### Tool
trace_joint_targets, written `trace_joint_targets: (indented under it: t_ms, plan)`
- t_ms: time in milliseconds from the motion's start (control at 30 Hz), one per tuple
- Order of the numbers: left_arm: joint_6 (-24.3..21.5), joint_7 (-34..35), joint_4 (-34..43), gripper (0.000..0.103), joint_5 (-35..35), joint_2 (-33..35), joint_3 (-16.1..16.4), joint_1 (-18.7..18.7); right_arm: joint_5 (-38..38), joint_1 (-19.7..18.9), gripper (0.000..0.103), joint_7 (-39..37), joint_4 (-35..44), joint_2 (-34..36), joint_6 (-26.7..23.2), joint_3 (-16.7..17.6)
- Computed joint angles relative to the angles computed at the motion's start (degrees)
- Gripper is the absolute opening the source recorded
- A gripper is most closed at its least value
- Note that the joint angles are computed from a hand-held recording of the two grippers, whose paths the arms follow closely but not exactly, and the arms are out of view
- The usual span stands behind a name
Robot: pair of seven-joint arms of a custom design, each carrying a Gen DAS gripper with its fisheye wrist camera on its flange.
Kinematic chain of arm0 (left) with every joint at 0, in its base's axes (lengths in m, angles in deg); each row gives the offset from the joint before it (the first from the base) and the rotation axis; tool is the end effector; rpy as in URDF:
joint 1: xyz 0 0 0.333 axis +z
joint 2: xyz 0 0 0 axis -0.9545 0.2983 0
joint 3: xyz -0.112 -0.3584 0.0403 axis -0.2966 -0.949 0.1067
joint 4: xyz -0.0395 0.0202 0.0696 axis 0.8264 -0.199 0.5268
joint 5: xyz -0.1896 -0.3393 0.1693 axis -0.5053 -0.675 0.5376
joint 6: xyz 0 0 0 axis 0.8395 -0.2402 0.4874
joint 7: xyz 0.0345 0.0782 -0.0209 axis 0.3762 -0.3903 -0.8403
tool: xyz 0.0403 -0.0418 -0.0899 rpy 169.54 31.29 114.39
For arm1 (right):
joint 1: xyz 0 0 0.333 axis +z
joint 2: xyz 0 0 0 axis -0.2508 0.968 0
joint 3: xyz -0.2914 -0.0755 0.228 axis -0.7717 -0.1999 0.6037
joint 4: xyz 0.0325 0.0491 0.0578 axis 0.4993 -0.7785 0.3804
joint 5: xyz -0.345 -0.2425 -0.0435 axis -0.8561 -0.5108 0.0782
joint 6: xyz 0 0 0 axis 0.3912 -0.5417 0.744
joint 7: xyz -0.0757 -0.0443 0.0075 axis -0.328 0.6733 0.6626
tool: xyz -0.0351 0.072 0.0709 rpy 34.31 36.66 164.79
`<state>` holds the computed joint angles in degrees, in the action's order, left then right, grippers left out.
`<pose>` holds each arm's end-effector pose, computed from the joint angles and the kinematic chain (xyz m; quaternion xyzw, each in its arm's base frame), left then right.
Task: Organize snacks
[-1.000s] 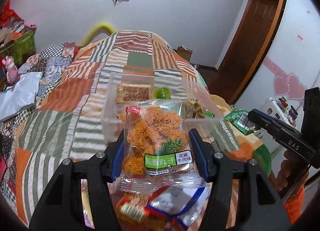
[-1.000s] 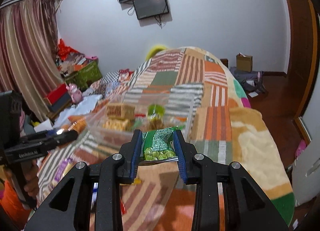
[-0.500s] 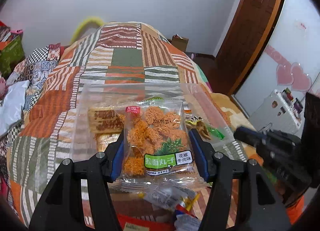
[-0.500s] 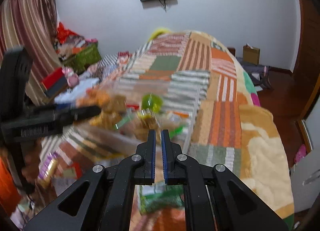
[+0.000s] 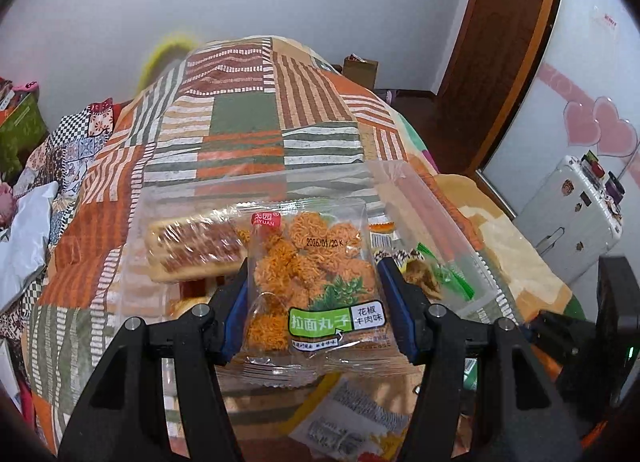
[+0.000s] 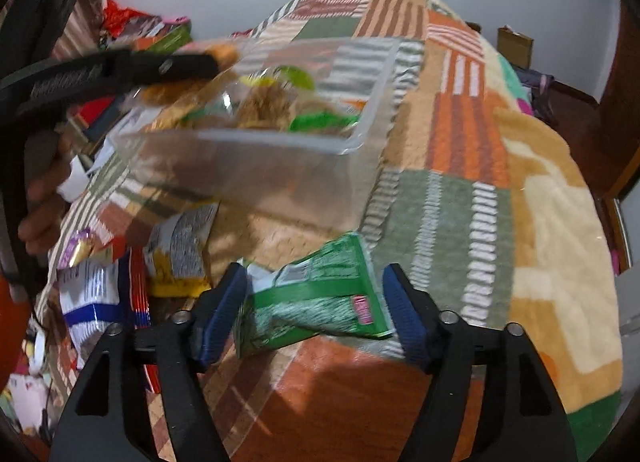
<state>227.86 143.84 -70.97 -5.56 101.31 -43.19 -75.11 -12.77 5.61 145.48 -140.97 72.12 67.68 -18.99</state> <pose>0.7119 -0.1487 0.5056 -0.5959 0.7239 -0.3045 0.1675 0.6393 0.3384 0.4551 -0.7900 0.5369 -0.0667 0.2884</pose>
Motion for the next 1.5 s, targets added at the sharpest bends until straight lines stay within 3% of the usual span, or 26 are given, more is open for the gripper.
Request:
trace_joint_targets:
  t_ms: [200,333,500,933,1200,1300,1400,1500]
  plan:
    - [-3.9,-5.5,3.9,0.060,4.4,3.2,2.1,-1.9,-5.3,2.2,0.078,1.0,-0.1,0.4,0.1,-1.6]
    - [-4.2,-4.7,3.4,0.063,2.4,3.0,0.7,-0.5,-6.4,2.3,0.064,1.4,-0.7,0.2,1.1,-1.5]
    - [-4.0,-3.9,2.0,0.077,1.1,1.7,0.0,0.1,-7.3,2.6,0.054,3.3,-1.8,-0.5,2.7,-1.9]
    - [2.9,2.5,-6.8,0.087,-4.5,-6.6,-1.1,1.2,-12.2,4.0,0.053,10.8,-4.3,-4.9,10.8,-3.9]
    - [4.8,6.6,-10.1,0.088,-9.9,-9.5,-0.1,2.1,-16.4,5.6,0.053,15.4,4.2,0.3,12.2,-5.8]
    - [4.7,6.6,-10.9,0.088,-10.0,-9.7,0.8,2.4,-18.8,7.1,0.053,17.4,9.4,3.8,10.3,-7.7]
    - [4.8,5.8,-11.5,0.088,-9.4,-9.6,1.6,2.5,-19.0,6.7,0.053,17.2,15.1,7.6,6.7,-7.1]
    - [5.6,0.5,-12.6,0.088,-4.4,-9.4,3.5,1.7,-20.4,7.7,0.054,18.2,18.6,9.9,3.7,-8.1]
